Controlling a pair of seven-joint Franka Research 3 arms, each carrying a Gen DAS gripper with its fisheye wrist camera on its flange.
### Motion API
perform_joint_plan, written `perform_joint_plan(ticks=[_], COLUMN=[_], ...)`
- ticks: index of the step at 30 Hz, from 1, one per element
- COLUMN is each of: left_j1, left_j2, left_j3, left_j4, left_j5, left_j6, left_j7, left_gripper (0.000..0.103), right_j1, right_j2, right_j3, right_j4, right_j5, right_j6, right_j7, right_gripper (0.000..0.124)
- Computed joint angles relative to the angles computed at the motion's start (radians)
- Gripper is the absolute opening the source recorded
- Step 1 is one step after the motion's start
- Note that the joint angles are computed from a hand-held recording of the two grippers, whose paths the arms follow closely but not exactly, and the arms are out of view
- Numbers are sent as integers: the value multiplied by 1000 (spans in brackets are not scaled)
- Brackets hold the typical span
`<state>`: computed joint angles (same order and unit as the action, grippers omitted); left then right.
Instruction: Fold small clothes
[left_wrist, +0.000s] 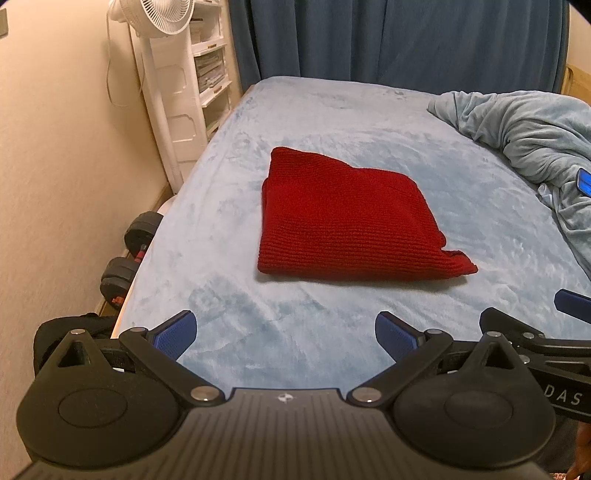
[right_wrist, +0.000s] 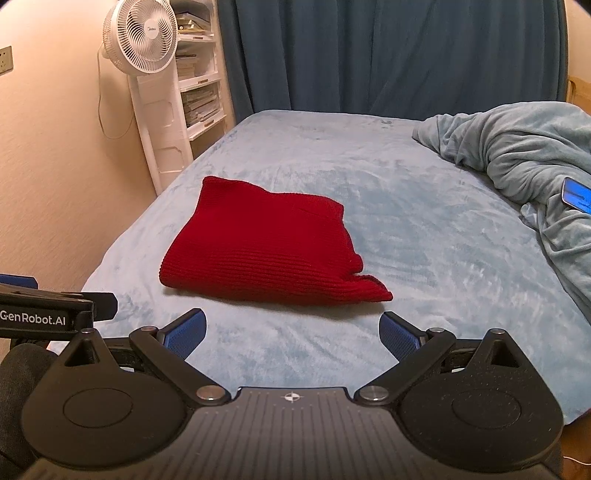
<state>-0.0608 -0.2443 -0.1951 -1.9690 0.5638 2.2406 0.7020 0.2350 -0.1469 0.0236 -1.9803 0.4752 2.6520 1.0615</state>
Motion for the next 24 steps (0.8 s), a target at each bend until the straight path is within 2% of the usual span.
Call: perform_joint_plan(ticks=[24], left_j1=[-5], left_j2=[5], left_j3=[-3], left_j4=[4], left_j5=[10], left_j6=[-18], left_j7=[-12], left_gripper=[103], right_j1=[3], right_j2=[1], right_j3=[1], right_j4=[-1], right_j5=[0], right_j6=[-6], right_j7=[7], right_gripper=[99])
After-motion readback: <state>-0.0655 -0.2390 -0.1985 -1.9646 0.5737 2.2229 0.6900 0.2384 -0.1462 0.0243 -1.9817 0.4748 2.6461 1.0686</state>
